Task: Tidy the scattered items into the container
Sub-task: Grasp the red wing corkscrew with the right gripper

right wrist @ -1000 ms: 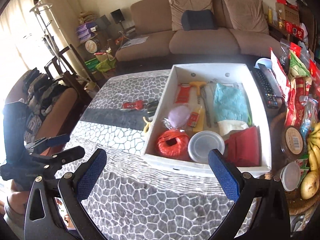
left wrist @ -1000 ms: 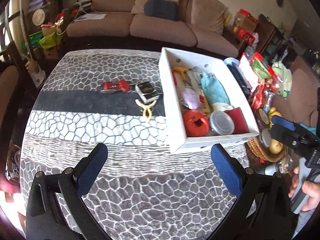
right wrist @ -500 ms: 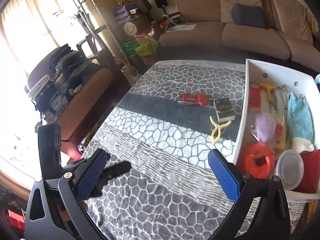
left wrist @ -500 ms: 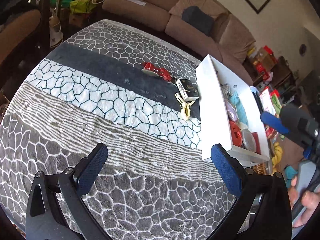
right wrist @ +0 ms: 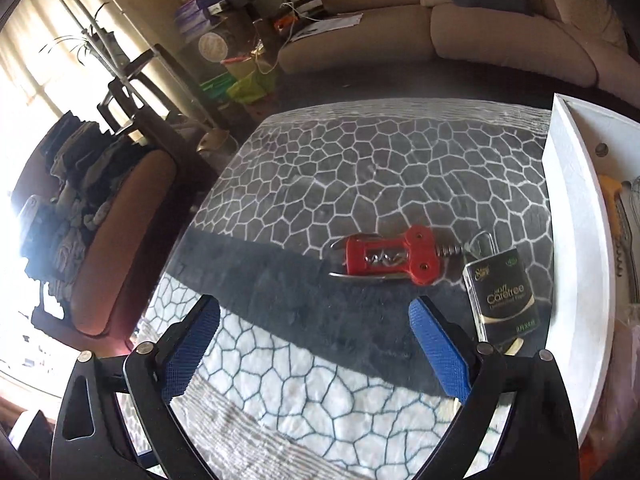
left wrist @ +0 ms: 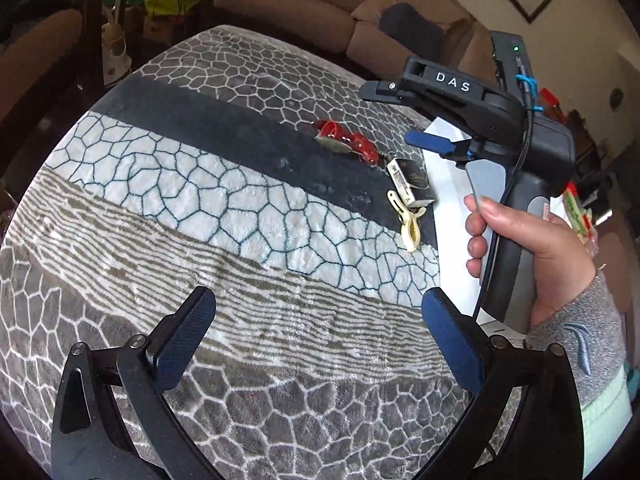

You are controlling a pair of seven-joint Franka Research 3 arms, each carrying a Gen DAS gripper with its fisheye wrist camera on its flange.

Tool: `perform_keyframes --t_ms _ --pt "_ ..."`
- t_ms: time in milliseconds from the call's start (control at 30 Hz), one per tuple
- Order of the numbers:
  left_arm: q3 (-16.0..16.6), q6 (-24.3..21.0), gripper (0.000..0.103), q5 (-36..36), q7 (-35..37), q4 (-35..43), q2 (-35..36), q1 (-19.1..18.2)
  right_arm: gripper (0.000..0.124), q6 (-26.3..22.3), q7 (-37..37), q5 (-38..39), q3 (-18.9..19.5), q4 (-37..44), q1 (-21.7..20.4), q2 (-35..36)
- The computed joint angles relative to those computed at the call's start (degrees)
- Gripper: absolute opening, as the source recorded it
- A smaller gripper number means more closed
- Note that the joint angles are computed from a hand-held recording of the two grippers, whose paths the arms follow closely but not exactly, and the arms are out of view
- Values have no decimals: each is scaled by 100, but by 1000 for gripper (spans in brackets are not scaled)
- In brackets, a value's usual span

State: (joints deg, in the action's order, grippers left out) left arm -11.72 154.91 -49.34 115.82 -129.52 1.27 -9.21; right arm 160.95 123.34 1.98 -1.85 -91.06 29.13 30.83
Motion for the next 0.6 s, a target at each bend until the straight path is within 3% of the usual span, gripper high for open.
perform_keyframes --t_ms 67,200,267,433,533,600 --pt "85 -243 103 -146 9 119 110 117 77 -297 -26 -236 -160 602 98 437" --pt "104 -59 103 133 -173 142 161 240 67 -1202 -47 -655 -384 1929 242 1332" --pt "98 -209 103 -57 -73 245 237 330 59 -1396 -98 -742 -377 2396 214 1680" --pt "11 -381 103 -391 136 383 268 413 55 -2679 -422 -919 -377 4090 171 2722" --pt "-30 -417 103 -370 202 380 244 353 53 -2795 -476 -1122 -460 4248 248 2823" --pt "-29 -491 103 -331 163 366 236 332 34 -3180 -505 -1341 -607 4543 355 2958"
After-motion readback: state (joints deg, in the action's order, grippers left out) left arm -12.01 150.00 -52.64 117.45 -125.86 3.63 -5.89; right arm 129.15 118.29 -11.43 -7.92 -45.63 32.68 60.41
